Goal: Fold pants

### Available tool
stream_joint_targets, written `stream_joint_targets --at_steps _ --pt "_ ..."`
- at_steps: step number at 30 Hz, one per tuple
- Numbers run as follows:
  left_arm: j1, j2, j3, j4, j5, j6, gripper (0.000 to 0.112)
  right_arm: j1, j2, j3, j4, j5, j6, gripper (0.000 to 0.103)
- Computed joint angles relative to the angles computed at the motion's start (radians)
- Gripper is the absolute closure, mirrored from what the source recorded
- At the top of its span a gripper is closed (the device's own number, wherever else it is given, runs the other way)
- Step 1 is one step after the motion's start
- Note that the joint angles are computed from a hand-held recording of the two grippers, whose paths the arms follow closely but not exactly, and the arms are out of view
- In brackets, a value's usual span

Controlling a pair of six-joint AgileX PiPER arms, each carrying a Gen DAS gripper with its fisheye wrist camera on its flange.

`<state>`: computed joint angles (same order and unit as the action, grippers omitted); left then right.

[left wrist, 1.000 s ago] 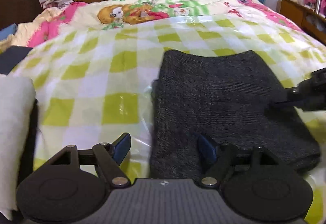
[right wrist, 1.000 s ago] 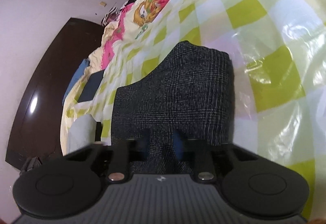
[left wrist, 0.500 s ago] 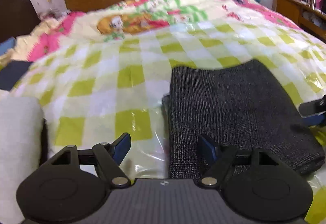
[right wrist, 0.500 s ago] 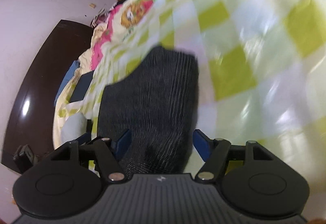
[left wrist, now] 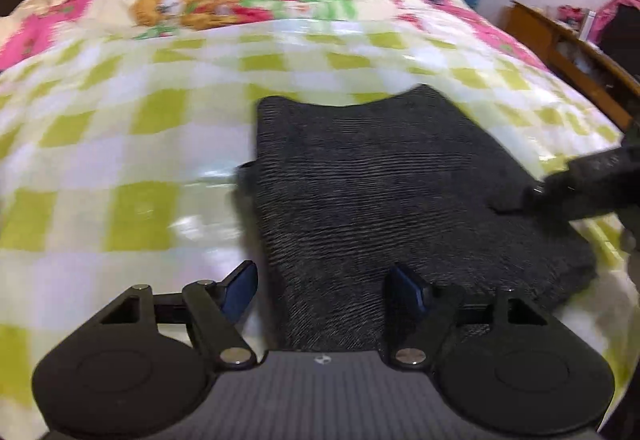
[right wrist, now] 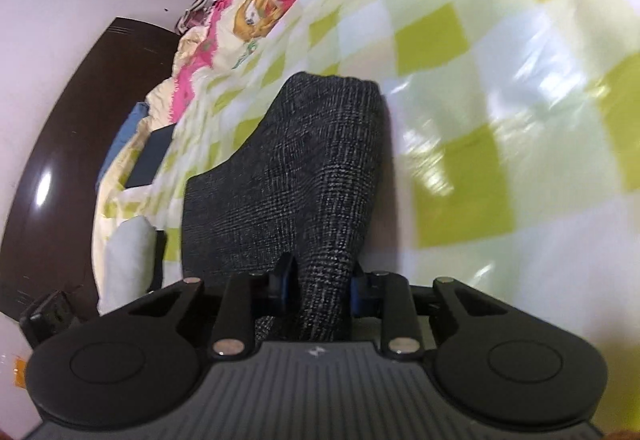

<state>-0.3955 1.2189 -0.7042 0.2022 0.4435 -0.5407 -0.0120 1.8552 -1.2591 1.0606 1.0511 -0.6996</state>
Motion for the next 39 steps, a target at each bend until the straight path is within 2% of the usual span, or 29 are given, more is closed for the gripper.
stream_joint_targets --at_steps 3,5,7,9,12,14,16,18,22,25,27,28,30,31,36,39 --pt "-0.073 0.074 -0.048 0.106 -0.018 -0.12 0.026 -0.03 -0.008 -0.032 -0.091 -0.014 0.03 0.072" --pt "-0.112 0.082 -0.071 0.18 0.017 -0.2 0.026 -0.056 -0.042 -0.03 -0.142 -0.008 0.05 0.071" --pt "-0.177 0.056 -0.075 0.321 0.095 -0.335 0.026 -0.059 -0.141 0.03 -0.2 -0.081 0.045 0.069" --pt "-0.283 0.017 -0.073 0.494 0.235 -0.501 0.026 -0.048 -0.257 0.104 -0.242 -0.171 0.021 0.069" --pt "-0.402 0.005 -0.088 0.688 0.414 -0.672 0.026 -0.027 -0.371 0.196 -0.153 -0.207 -0.08 0.069" --pt "-0.414 0.016 -0.115 0.777 0.444 -0.73 0.026 0.049 -0.381 0.208 -0.131 -0.27 -0.115 0.069" --pt "-0.407 0.082 -0.161 0.887 0.465 -0.793 0.026 0.129 -0.335 0.174 -0.132 -0.346 -0.099 0.069" --pt "-0.378 0.183 -0.228 0.955 0.49 -0.818 0.026 0.19 -0.257 0.114 -0.133 -0.387 -0.047 0.069" --pt "-0.296 0.295 -0.269 0.953 0.433 -0.86 0.026 0.259 -0.157 0.069 -0.112 -0.474 -0.078 0.069" --pt "-0.243 0.349 -0.257 0.92 0.379 -0.869 0.024 0.245 -0.107 0.079 -0.037 -0.483 -0.167 0.071" --pt "-0.224 0.357 -0.225 0.95 0.344 -0.923 0.02 0.22 -0.094 0.096 0.035 -0.465 -0.222 0.073" --pt "-0.229 0.365 -0.231 0.951 0.349 -0.928 0.019 0.218 -0.095 0.095 0.025 -0.463 -0.206 0.074" --pt "-0.231 0.355 -0.251 0.915 0.364 -0.881 0.019 0.232 -0.133 0.089 -0.088 -0.476 -0.092 0.074" --pt "-0.239 0.345 -0.257 0.902 0.377 -0.867 0.02 0.232 -0.167 0.107 -0.111 -0.481 -0.067 0.067" --pt "-0.322 0.226 -0.196 0.833 0.45 -0.875 0.02 0.192 -0.375 0.289 -0.116 -0.445 -0.077 0.066" --pt "-0.381 0.202 -0.175 0.787 0.49 -0.858 0.02 0.209 -0.42 0.35 -0.219 -0.449 0.008 0.062"
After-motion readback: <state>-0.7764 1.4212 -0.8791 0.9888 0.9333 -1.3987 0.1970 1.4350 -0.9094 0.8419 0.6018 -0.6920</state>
